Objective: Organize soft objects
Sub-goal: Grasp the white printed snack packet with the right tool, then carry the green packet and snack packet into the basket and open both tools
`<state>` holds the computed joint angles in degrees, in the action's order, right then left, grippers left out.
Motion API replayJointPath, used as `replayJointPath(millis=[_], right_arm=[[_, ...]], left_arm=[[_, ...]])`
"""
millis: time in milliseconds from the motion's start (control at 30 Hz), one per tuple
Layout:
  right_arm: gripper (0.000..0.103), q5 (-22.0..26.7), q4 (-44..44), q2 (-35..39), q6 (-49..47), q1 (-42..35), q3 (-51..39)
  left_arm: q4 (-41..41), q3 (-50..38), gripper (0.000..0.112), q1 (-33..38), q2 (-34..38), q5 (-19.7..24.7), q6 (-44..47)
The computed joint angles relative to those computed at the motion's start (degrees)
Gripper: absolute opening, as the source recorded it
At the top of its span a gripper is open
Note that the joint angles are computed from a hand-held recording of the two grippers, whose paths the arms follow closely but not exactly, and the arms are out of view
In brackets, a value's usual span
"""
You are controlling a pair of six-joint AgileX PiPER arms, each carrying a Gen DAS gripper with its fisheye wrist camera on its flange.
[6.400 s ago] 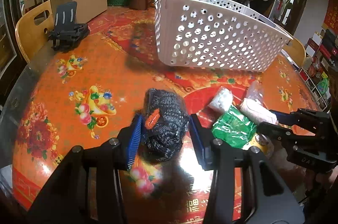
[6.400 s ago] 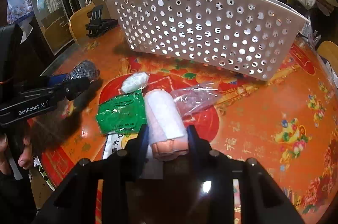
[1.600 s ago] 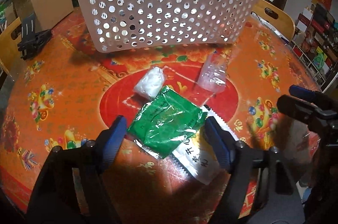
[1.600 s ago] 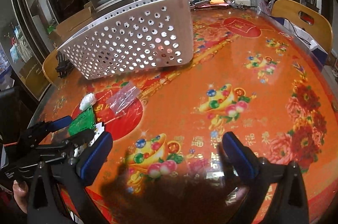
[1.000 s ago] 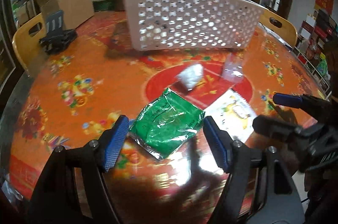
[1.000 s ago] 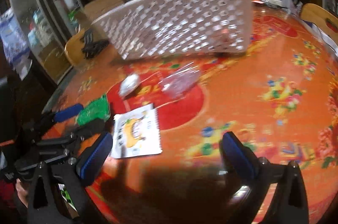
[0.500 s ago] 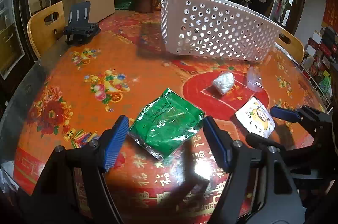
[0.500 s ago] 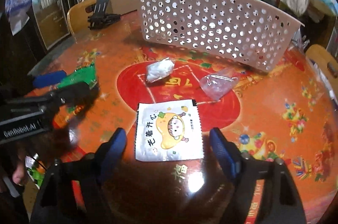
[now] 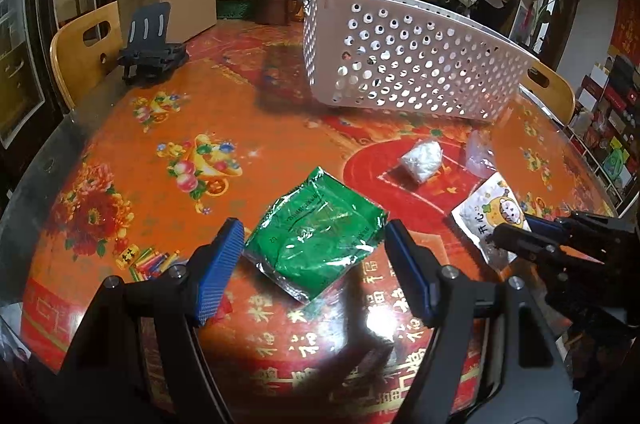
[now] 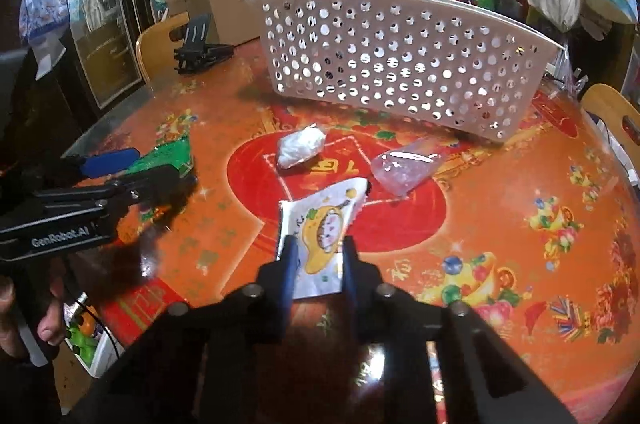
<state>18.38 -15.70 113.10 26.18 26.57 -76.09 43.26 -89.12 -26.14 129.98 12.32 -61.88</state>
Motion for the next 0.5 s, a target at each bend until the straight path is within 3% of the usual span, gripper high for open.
replayJointPath(millis=[133, 500], right_arm=[[0.010, -1.85, 7.40, -1.71, -7.30, -1.25, 1.97], [0.004, -3.89, 16.84, -7.39, -17.78, -3.89, 6.03]], left_arm=[[-2.76, -1.70, 0.071, -0.56, 0.60, 1.17, 2.97], [-3.40, -6.22, 0.071, -2.67, 0.74, 4.88, 5.13]])
